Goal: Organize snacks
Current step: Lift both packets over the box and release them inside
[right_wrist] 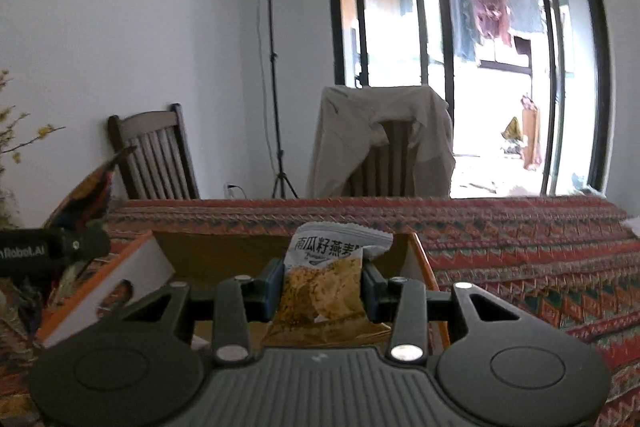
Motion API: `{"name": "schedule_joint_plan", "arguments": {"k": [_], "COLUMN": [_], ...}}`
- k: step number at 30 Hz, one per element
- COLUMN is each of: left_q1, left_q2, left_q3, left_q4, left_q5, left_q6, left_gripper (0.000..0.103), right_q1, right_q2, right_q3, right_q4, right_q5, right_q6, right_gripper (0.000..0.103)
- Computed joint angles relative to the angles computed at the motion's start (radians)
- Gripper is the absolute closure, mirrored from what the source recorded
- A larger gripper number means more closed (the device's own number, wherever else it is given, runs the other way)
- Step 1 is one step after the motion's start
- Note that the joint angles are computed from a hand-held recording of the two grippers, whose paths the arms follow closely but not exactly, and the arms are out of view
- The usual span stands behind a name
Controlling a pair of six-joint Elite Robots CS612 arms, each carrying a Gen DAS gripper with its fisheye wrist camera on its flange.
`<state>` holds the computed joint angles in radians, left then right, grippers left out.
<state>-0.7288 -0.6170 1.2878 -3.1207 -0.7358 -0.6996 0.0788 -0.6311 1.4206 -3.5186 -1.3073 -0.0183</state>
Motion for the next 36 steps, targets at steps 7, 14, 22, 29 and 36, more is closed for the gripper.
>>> {"name": "schedule_joint_plan", "arguments": {"k": [7, 14, 22, 29, 36], "left_q1": [0.016, 0.018, 0.019, 0.006, -0.003], "left_q2": [0.038, 0.051, 0.054, 0.053, 0.044], "left_q3": [-0.043, -0.054, -0.034, -0.010, 0.007], "left_q4": [0.065, 0.097, -0.010, -0.141, -0.183], "left_q5": [-0.020, -0.044, -0.053, -0.009, 0.016], "left_q6": [-0.008, 0.001, 0.009, 0.032, 0.048], "left_gripper": [0.050, 0.049, 0.010, 0.000, 0.000], "right_q1": [0.001, 0.002, -0.001, -0.011, -0.019], "right_q2": [0.036, 0.039, 0.042, 0.032, 0.018], "right_q3": [-0.032, -0.031, -0.025, -0.002, 0.021], "right_q4": [0.048, 0.097, 0.079, 0.017, -0.032], "right_q5": [-0.006, -0.007, 0.021, 0.037, 0.041], "right_q6": [-0.011, -0.027, -0.031, -0.002, 0.021], "right_gripper": [0.064, 0.061, 0.020, 0.000, 0.000]}}
